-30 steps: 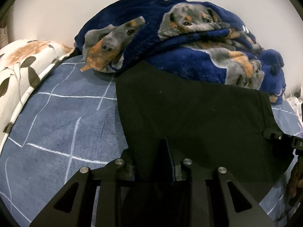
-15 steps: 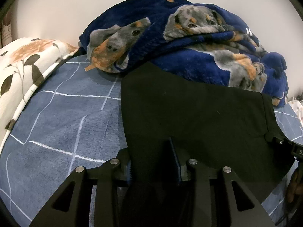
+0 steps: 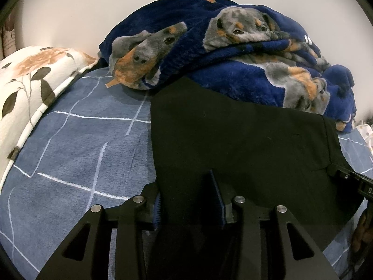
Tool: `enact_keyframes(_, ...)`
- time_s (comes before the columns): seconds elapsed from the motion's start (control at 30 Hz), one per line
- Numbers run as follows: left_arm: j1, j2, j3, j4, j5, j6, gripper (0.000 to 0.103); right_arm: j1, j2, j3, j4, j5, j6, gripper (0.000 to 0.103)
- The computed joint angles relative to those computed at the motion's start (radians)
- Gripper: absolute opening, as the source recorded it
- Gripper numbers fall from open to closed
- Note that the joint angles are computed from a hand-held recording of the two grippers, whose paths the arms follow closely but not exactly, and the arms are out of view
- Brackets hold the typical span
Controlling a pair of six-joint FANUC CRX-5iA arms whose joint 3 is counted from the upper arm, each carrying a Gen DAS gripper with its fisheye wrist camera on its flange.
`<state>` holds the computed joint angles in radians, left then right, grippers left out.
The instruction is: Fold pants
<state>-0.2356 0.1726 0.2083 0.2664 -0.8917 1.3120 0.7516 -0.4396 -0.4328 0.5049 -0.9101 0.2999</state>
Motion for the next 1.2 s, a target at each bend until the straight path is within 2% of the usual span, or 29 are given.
enact_keyframes(0.6, -0.006, -0.003, 0.004, -0.033, 0.003, 0.023, 0.044, 0.019, 0.014, 0.004, 0.043, -0.042, -0.028, 0.042)
enact_keyframes(1.2, -0.009, -0.001, 0.01, -0.047, 0.004, 0.03, 0.046, 0.024, 0.02, 0.008, 0.052, -0.058, -0.027, 0.044)
